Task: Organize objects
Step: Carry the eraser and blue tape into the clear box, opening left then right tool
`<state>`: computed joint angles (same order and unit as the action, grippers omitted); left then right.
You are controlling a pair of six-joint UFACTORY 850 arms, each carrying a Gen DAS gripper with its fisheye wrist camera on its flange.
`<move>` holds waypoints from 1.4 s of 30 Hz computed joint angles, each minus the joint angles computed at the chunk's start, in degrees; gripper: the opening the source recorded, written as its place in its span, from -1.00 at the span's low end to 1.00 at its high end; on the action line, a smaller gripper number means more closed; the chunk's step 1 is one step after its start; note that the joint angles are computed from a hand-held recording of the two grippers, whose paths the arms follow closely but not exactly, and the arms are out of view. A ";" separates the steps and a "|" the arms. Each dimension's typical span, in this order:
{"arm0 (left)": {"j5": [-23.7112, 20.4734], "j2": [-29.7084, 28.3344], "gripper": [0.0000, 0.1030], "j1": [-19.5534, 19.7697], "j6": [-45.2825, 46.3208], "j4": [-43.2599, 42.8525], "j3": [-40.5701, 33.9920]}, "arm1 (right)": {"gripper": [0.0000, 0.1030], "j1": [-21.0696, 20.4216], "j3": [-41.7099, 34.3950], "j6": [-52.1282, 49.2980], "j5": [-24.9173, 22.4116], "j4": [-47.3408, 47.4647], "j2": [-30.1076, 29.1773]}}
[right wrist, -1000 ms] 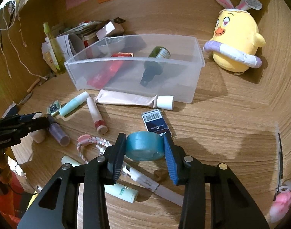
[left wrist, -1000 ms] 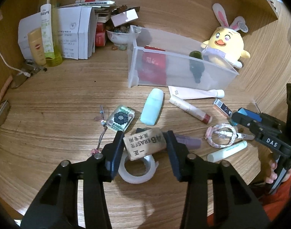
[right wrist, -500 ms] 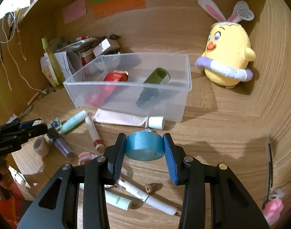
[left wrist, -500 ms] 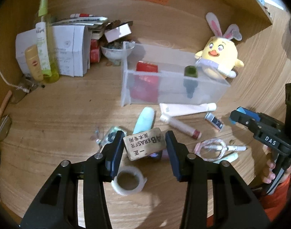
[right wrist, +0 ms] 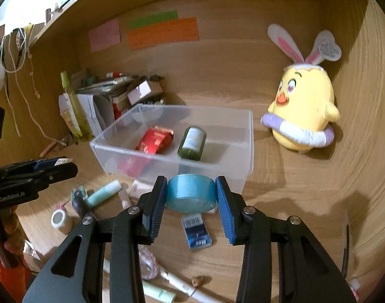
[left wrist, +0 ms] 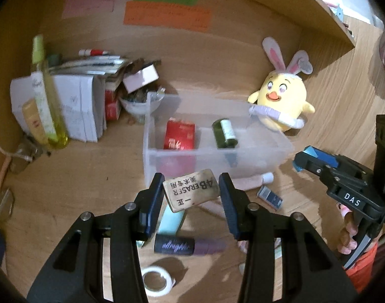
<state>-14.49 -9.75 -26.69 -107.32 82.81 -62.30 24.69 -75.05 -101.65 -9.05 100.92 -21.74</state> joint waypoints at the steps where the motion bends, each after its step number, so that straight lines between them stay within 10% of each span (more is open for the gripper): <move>1: 0.46 -0.13 -0.15 0.17 -0.20 0.51 -0.37 | -0.30 -0.12 -0.46 -0.39 -0.41 0.54 -0.26; 15: 1.43 -4.43 -0.15 1.68 8.54 -4.75 -8.06 | -0.30 0.04 -7.62 -1.83 0.07 1.24 -3.93; 32: -3.74 -16.02 -0.15 4.50 60.74 -55.49 -23.17 | -0.30 -0.32 -18.24 50.05 -0.65 -51.64 -12.58; 42: -8.94 -22.28 -0.15 5.37 77.67 -72.09 -30.61 | -0.30 -1.02 -21.72 60.66 -4.66 -61.29 -15.73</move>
<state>-23.43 -32.04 -21.32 -29.65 10.72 -92.91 23.68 -96.77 -40.99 -13.71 39.63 -37.47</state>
